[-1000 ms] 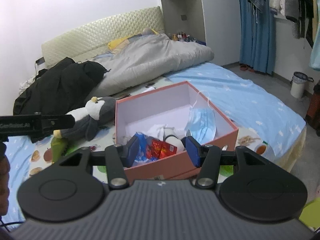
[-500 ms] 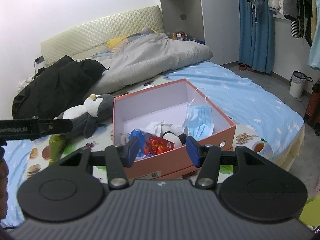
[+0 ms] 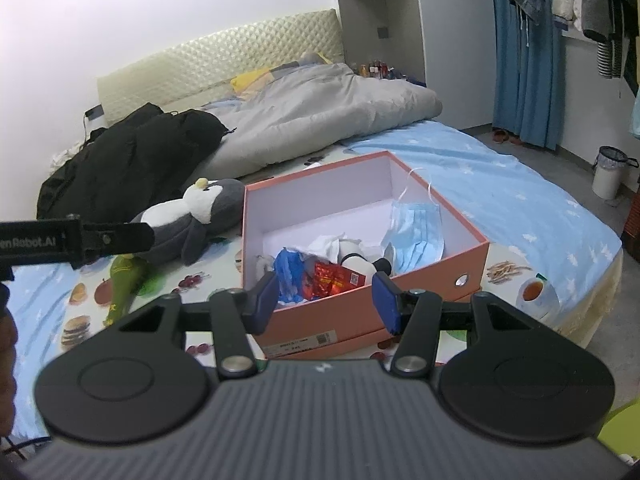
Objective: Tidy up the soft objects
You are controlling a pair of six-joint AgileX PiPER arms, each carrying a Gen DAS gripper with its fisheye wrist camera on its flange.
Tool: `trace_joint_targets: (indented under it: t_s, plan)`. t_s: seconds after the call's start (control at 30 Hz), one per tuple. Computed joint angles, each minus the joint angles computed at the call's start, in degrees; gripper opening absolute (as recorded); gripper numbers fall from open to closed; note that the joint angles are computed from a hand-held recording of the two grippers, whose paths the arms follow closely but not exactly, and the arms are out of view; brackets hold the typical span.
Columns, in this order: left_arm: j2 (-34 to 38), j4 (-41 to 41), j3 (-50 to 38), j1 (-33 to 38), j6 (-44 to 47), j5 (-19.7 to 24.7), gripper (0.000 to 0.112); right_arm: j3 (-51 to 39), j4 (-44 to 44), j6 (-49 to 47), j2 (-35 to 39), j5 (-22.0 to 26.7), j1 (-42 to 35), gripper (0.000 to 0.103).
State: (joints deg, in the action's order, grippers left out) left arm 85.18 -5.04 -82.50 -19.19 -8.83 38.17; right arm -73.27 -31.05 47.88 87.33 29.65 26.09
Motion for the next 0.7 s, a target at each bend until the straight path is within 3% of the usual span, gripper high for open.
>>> trace_joint_targets:
  t_s: [0.03, 0.07, 0.1, 0.13, 0.7]
  plan:
    - [-0.3, 0.9, -0.1, -0.3, -1.2, 0.3, 0.074, -0.4, 1.2, -1.1, -0.1, 0.1, -0.1, 0.056]
    - [-0.7, 0.6, 0.2, -0.1, -1.6, 0.0, 0.086, -0.4, 1.1, -1.3, -0.2, 0.0, -0.1, 0.071]
    - [-1.1, 0.3, 0.6, 0.0, -1.9, -0.6, 0.094, -0.4, 0.0, -0.8, -0.4, 0.2, 0.2, 0.093]
    - [-1.5, 0.7, 0.8, 0.0, -2.8, -0.8, 0.096, -0.1, -1.3, 0.3, -0.7, -0.2, 0.4, 0.101]
    - [-6.4, 14.5, 4.1, -6.0, -13.8, 1.3, 0.103, 5.5, -3.7, 3.0, -5.5, -3.1, -0.6, 0.103]
